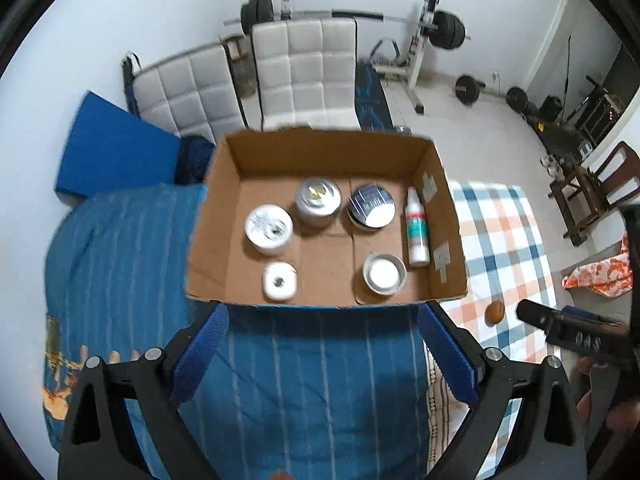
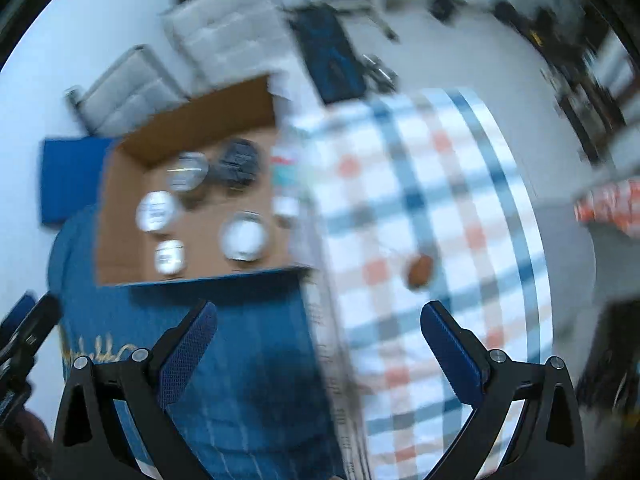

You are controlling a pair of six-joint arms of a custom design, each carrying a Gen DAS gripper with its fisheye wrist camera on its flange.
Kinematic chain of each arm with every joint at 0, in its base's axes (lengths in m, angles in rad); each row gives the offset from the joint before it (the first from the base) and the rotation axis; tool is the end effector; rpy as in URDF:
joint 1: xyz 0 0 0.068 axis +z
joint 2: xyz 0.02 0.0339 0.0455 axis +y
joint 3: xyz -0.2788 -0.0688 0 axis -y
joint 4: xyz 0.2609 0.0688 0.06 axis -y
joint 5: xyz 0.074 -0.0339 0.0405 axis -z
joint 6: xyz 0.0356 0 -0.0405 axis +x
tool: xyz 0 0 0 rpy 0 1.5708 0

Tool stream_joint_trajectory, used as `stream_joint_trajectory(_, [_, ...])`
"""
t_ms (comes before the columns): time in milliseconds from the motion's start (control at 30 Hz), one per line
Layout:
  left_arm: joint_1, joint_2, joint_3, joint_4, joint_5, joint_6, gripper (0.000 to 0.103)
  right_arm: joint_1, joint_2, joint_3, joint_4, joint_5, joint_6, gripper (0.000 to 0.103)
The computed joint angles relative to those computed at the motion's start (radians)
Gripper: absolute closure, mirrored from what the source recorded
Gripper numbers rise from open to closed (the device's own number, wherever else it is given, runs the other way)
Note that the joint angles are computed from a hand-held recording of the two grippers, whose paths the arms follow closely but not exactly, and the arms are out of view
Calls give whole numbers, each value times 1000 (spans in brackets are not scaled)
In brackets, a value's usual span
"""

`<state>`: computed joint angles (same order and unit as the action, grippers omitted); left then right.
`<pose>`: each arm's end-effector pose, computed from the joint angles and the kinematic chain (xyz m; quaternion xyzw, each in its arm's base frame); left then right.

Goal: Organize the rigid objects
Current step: 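Grasp the brown walnut on the plaid cover with the right tool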

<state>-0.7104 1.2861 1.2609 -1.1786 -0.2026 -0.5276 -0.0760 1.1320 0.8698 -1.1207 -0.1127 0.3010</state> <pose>0.1890 -0.1531 0.3329 0.0709 0.9758 -0.0243 0.2055 0.1893 -0.0104 0.2488 0.1811 0.9774 0.0662 0.0868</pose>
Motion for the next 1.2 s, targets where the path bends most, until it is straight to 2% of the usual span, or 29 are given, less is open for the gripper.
stream_joint_trajectory(167, [-3,112,-61,101,37,-32,6,-318,232,-145,205,18,-161,0])
stream_joint_trajectory(333, [-1,200,-76,165,62,-41,6,-416,504,-174,416,14,-181,7])
stream_joint_trajectory(400, [0,226,-71,175,58,-37,6,-412,587,-169,473,24,-163,22])
stream_joint_trajectory(500, [2,265,-60,186,47,-33,6,-394,680,-153,524,13,-142,33])
stream_joint_trajectory(567, [4,278,-58,192,37,-31,6,-367,691,-157,559,33,-123,34])
stream_joint_trajectory(633, [10,291,-55,195,36,-26,6,-339,679,-166,585,53,-110,41])
stream_joint_trajectory(700, [18,303,-55,202,46,-26,6,-310,675,-166,585,98,-93,59])
stream_joint_trajectory(767, [24,307,-59,208,58,-25,6,-297,673,-164,585,109,-94,68])
stream_joint_trajectory(933, [26,307,-65,214,66,-28,6,-287,654,-185,594,110,-104,68])
stream_joint_trajectory(1033, [23,299,-70,211,66,-28,6,-277,580,-222,578,101,-116,68])
stream_joint_trajectory(1200, [16,269,-78,198,63,-26,6,-282,380,-208,430,42,-172,68])
